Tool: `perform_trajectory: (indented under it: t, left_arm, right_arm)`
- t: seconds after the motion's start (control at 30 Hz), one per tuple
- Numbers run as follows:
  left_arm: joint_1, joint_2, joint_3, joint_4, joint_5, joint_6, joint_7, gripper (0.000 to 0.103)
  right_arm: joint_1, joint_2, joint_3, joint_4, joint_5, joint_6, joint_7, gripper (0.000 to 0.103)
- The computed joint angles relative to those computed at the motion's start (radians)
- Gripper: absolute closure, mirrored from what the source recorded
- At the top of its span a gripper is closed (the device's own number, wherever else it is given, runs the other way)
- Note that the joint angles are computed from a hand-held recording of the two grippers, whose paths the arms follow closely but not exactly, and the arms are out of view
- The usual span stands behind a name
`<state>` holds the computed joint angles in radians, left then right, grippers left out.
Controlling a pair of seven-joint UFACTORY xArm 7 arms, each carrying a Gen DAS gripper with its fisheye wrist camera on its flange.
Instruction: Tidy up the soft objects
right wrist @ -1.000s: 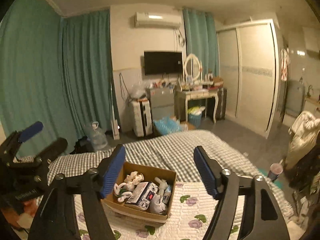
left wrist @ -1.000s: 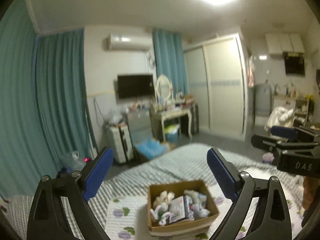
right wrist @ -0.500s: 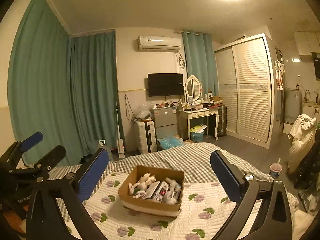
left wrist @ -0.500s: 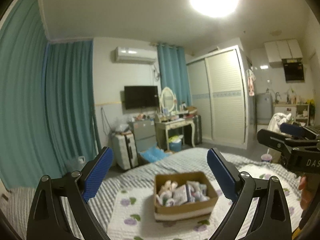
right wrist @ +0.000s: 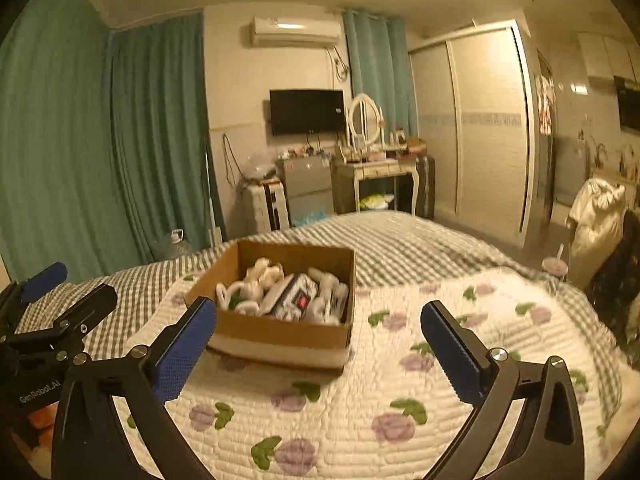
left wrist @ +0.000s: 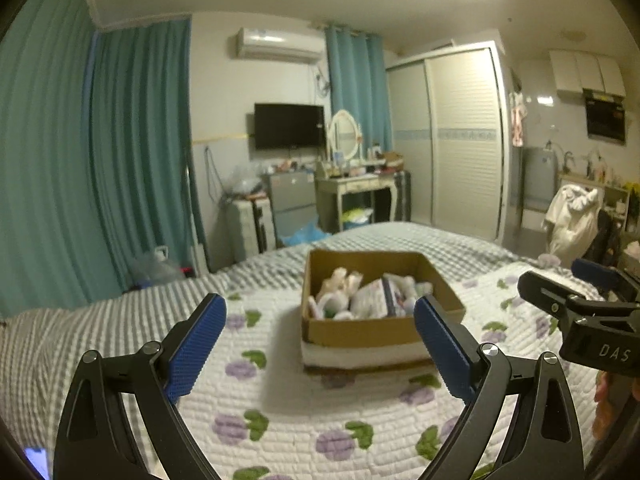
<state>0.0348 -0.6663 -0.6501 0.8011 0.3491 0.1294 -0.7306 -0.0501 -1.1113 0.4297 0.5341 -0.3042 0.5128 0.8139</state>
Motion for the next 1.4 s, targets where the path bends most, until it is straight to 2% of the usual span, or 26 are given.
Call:
perform_trajectory:
  t: [0.17, 0.57, 1.4]
  left_arm:
    - [-0.003, -0.009, -0.011, -0.001, 0.003, 0.022, -0.007, 0.006]
    - [-0.039, -0.01, 0.015, -0.036, -0.005, 0.013, -0.009, 0.006]
    - [-0.042, -0.001, 0.018, -0.04, -0.002, 0.013, -0.022, 0.006]
  right_arm:
    - [0.023, -0.004, -0.004, -0.02, 0.009, 0.014, 0.001, 0.0]
    - [0.011, -0.01, 0.005, 0.003, 0.001, 0.034, 0.009, 0.0]
    - [0.014, 0.005, 0.016, 0.009, -0.008, 0.041, 0.039, 0.0]
